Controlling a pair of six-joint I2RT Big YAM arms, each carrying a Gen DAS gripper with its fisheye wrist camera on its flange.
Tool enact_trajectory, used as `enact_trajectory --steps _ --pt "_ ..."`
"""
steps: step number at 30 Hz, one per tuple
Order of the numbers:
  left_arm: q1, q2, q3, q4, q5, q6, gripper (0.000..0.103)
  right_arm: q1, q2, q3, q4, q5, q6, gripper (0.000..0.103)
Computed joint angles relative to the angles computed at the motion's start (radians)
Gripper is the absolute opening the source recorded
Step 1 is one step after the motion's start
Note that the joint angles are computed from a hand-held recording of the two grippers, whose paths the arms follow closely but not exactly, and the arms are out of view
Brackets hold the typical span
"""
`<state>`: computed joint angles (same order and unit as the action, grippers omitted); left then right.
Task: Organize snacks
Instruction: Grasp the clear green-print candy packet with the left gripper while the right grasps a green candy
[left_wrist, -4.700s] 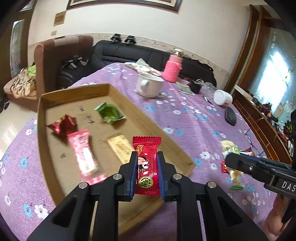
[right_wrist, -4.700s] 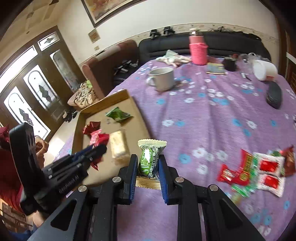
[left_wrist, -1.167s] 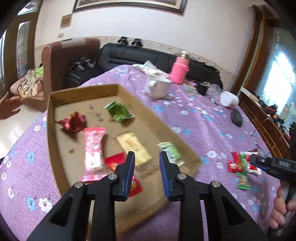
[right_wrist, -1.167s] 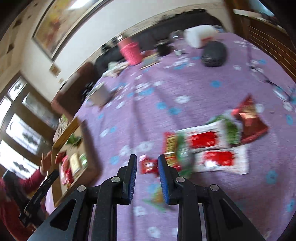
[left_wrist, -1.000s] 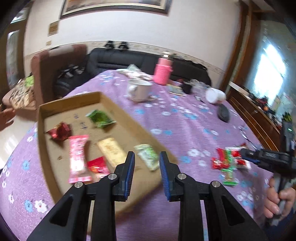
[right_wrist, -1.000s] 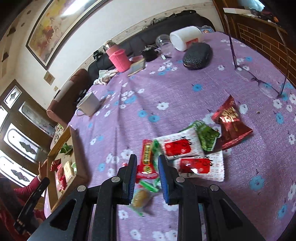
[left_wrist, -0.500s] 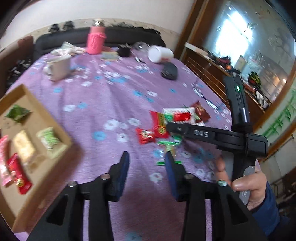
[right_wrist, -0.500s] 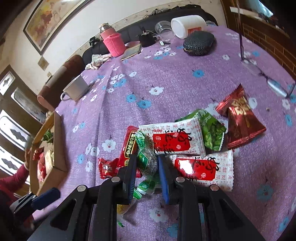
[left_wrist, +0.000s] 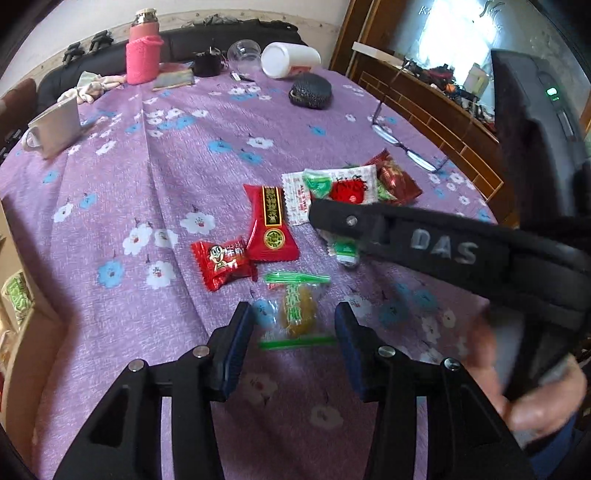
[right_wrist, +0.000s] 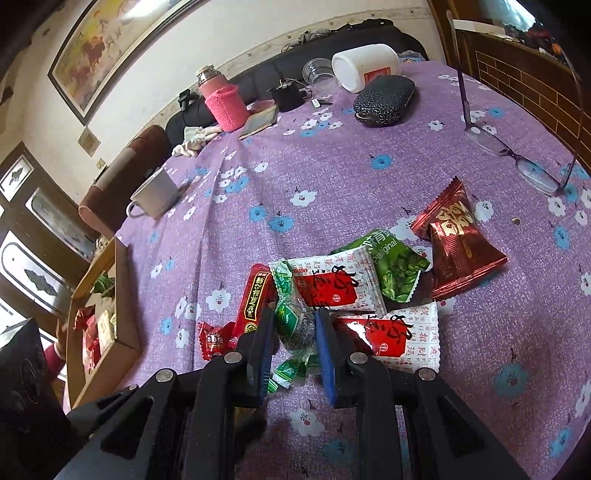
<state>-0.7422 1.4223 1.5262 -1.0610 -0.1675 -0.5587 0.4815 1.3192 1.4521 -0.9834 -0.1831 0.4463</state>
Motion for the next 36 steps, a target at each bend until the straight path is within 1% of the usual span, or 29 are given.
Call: enact_trajectory --steps 1,2,5,9,11,14,16,18,20,23,24,25,29,30,32,34,36 --pt "-0.007 0.011 0.008 -0.011 -0.034 0.008 0.029 -0.002 -0.002 -0.001 0.002 -0.005 0.002 0.023" --pt "-0.012 0.014 0.011 -0.013 -0.056 0.019 0.029 -0.003 -0.003 -0.001 0.003 -0.010 0.005 0.023" --pt "-0.020 0.004 -0.007 0.010 -0.082 0.031 0.029 -0.001 -0.011 -0.006 0.014 -0.017 0.007 0.023" --pt "-0.011 -0.026 -0.041 0.049 -0.062 0.020 0.028 0.004 -0.015 -0.008 0.019 -0.022 0.002 0.023" --pt "-0.005 -0.053 -0.065 0.082 -0.068 0.007 0.023 0.011 -0.017 -0.008 0.021 -0.021 -0.003 0.023" --pt "-0.008 -0.073 -0.077 0.100 -0.136 -0.004 0.021 0.024 -0.018 -0.007 0.024 -0.012 -0.015 0.023" --pt "-0.001 -0.082 -0.083 0.103 -0.154 -0.013 0.021 0.031 -0.016 -0.004 0.023 -0.002 -0.025 0.023" --pt "0.012 -0.086 -0.088 0.104 -0.126 -0.022 0.021 0.038 -0.014 -0.001 0.017 0.013 -0.033 0.023" --pt "0.019 -0.089 -0.090 0.108 -0.098 -0.028 0.021 0.035 -0.014 -0.003 0.018 0.011 -0.029 0.023" --pt "0.020 -0.089 -0.091 0.107 -0.084 -0.023 0.021 0.029 -0.010 -0.002 0.012 0.008 -0.024 0.023" --pt "0.018 -0.084 -0.088 0.104 -0.075 -0.021 0.024 0.028 -0.007 -0.001 0.009 0.004 -0.023 0.023" --pt "0.019 -0.076 -0.082 0.093 -0.058 -0.019 0.029 0.027 -0.005 0.000 0.006 -0.003 -0.021 0.023" --pt "0.018 -0.059 -0.074 0.067 -0.049 -0.025 0.033 0.025 -0.008 -0.002 0.007 -0.006 -0.019 0.023" --pt "0.018 -0.058 -0.074 0.066 -0.050 -0.027 0.036 0.025 -0.009 -0.003 0.007 -0.006 -0.019 0.023" --pt "0.015 -0.051 -0.071 0.058 -0.052 -0.017 0.036 0.027 -0.009 -0.003 0.006 -0.006 -0.022 0.023" --pt "0.003 -0.045 -0.065 0.052 -0.070 -0.001 0.031 0.030 -0.009 -0.003 0.007 -0.006 -0.023 0.023" --pt "-0.003 -0.044 -0.063 0.052 -0.077 0.007 0.029 0.032 -0.013 -0.005 0.009 -0.003 -0.024 0.023"
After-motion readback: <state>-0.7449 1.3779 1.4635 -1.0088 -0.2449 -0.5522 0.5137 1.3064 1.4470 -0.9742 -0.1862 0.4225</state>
